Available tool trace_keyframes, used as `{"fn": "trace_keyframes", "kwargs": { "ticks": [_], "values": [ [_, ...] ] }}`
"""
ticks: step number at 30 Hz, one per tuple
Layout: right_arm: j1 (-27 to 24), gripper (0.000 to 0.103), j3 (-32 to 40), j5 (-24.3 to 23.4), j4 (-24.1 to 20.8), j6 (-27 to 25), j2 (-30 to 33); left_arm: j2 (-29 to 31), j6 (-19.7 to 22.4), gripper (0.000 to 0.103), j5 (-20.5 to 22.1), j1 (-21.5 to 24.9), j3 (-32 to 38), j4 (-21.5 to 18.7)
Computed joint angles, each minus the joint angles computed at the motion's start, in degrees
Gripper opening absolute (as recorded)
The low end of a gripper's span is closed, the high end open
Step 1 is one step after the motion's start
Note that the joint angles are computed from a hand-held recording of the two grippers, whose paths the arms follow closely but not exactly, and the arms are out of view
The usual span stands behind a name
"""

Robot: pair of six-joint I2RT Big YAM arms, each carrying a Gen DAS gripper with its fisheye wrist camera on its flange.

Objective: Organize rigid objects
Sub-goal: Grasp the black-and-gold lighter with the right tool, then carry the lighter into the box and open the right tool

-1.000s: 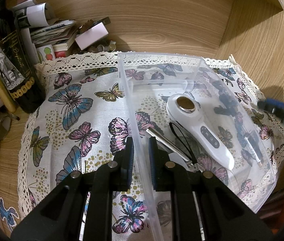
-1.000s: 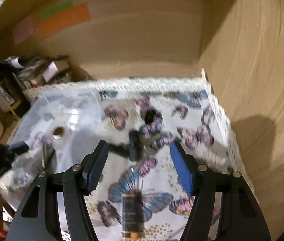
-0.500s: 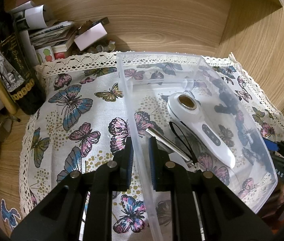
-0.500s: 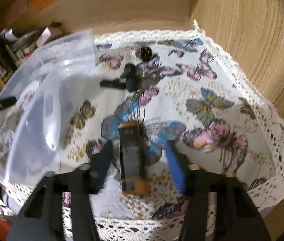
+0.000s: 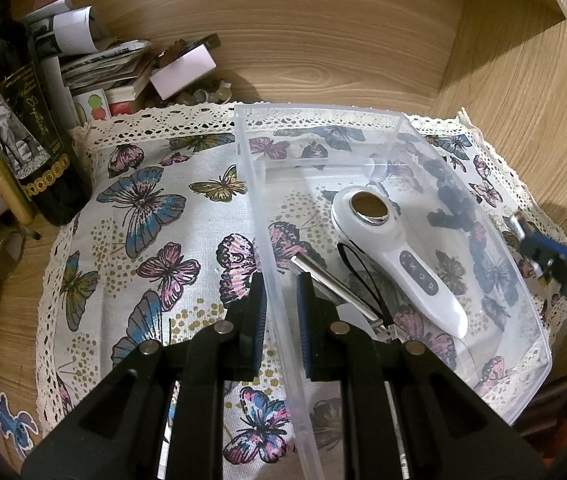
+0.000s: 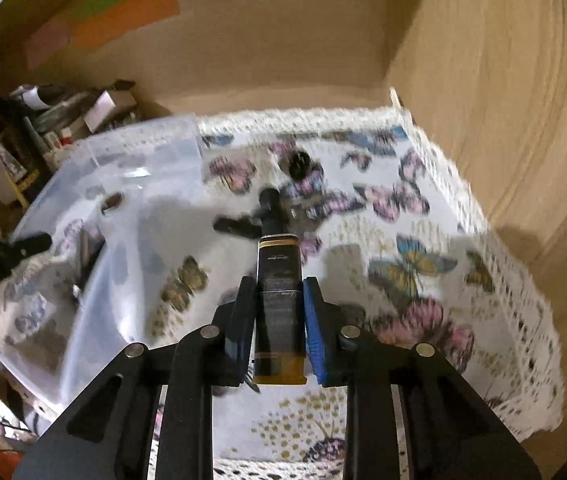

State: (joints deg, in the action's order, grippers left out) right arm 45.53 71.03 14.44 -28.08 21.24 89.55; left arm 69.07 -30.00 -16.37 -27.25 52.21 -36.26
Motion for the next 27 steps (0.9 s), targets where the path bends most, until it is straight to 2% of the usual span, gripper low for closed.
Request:
{"fn": "trace_keyframes", "kwargs": {
  "ticks": [14, 21, 27],
  "values": [
    [2.5, 0.021, 7.7, -2.3, 4.0, -8.1, 2.9, -0.2, -0.3, 0.014, 0.2, 0.0, -0.1, 0.2],
    [3.5, 0.022, 12.1, -5.5, 2.0, -11.6, 5.9, -0.2, -0.3, 0.014, 0.2, 0.0, -0.1, 0.2],
    [4.8, 0.022, 16.2, -6.8, -2.3, -14.8, 9.3, 0.0, -0.1, 0.014, 0.1, -0.1, 0.1, 0.2]
  ]
}}
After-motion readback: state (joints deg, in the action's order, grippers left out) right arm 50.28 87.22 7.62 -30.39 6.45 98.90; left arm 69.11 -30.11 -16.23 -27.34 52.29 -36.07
